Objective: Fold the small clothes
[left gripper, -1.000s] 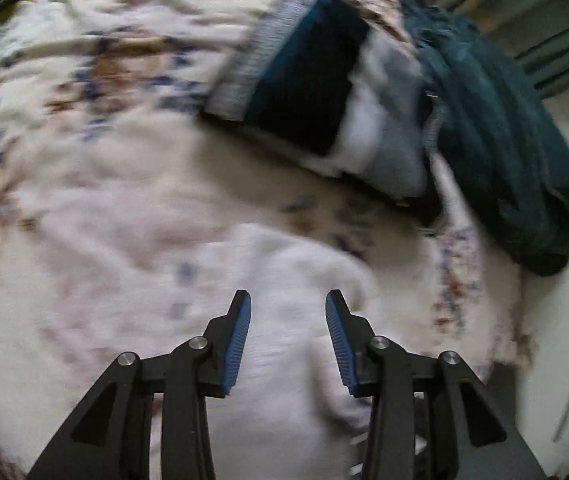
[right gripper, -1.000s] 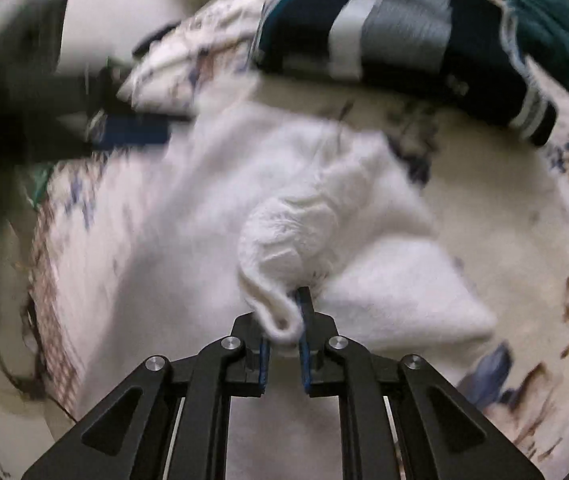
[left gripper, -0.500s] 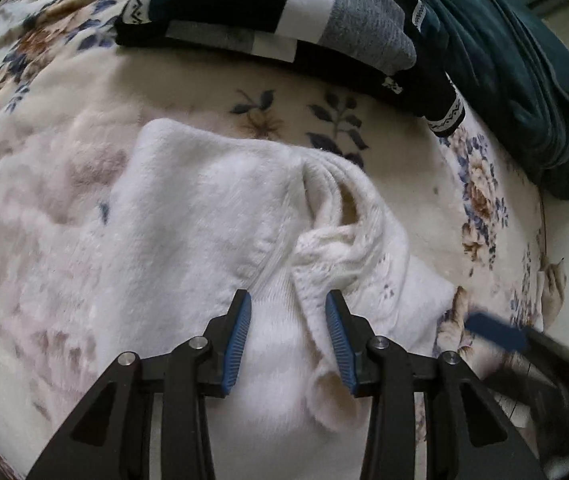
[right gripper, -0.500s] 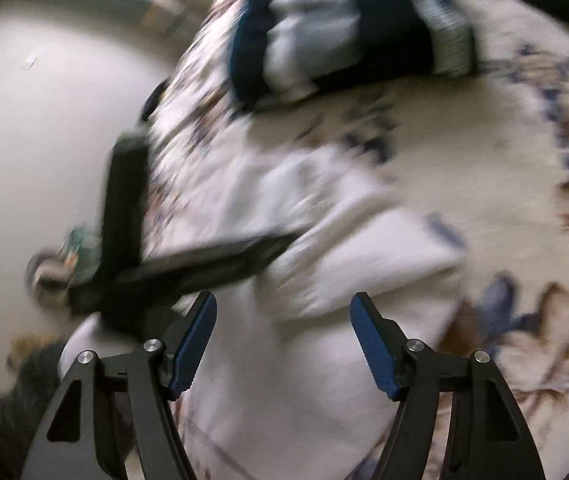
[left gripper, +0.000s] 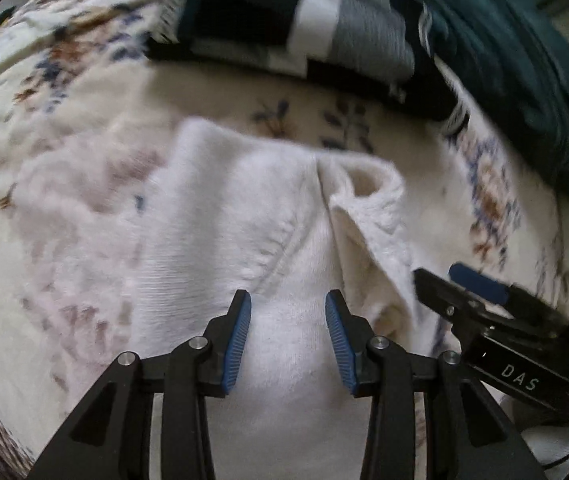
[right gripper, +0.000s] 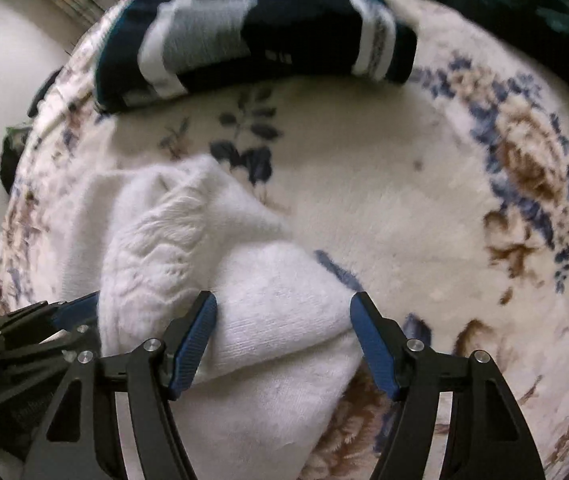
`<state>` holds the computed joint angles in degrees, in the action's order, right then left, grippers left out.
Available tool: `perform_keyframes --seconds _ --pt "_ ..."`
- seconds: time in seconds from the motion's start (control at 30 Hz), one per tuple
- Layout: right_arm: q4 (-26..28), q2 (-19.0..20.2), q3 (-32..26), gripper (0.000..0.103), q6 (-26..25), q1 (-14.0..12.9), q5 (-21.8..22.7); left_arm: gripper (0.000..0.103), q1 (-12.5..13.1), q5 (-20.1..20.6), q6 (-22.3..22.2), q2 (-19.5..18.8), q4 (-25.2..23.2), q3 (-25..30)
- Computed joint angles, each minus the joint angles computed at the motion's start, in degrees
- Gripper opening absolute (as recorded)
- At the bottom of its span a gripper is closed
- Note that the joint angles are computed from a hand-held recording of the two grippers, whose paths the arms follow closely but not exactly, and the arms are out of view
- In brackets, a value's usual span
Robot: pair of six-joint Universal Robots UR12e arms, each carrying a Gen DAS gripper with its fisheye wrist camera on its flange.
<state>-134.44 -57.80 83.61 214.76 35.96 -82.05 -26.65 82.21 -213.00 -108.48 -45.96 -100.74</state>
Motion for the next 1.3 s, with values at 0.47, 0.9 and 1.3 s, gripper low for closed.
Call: perform_keyframes --seconds 0.47,0.9,1.3 --pt "-8.87 -1.0 1.5 0.07 4.16 -1.04 3.82 0.036 0.0 7.64 -11.87 7.13 1.85 -6.78" --pt "-3.91 -4.13 2.3 0.065 6.72 -0.69 8.92 0.036 1.51 2.94 -15.79 21.18 -0.46 -20.04" --pt "-6.31 -15.06 21.33 0.065 33.99 7.4 13.55 0.036 0.92 -9.92 -1.41 24.53 -5.28 -28.36"
